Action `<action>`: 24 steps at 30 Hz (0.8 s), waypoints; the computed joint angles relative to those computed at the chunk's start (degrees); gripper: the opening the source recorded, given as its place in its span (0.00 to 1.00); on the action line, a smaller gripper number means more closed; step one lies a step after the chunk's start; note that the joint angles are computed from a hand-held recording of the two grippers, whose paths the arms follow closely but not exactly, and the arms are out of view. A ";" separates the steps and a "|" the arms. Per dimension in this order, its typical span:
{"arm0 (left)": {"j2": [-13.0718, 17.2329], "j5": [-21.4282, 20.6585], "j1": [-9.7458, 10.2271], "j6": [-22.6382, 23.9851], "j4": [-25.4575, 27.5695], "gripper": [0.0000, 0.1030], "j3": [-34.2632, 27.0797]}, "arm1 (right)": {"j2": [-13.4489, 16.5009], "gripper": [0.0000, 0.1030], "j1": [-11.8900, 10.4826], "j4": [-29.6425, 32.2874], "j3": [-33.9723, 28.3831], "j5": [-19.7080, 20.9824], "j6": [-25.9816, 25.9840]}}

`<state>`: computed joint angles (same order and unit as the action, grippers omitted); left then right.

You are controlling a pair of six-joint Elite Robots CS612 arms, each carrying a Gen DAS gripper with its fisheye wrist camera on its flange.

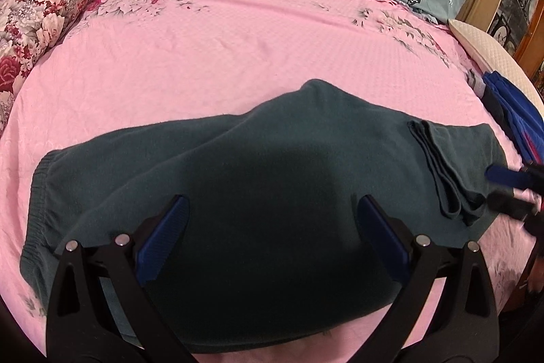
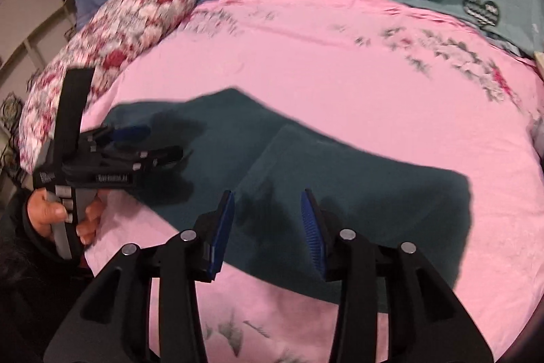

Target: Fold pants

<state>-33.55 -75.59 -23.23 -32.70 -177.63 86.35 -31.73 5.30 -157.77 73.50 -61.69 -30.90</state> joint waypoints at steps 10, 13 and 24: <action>0.17 -1.39 0.33 -1.13 -2.55 0.98 0.46 | -0.07 0.08 -1.60 0.62 -0.81 6.88 6.93; 0.24 -1.32 0.30 -1.36 -2.71 0.98 0.42 | 0.31 0.08 -0.90 -1.41 -1.18 4.85 8.26; 0.19 -1.97 0.57 -2.69 -4.45 0.98 0.96 | 1.73 0.40 3.38 -8.09 -0.05 -11.20 0.85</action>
<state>-33.37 -77.57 -22.66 -35.38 -182.07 87.31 -29.99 8.68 -165.86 73.45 -72.89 -30.05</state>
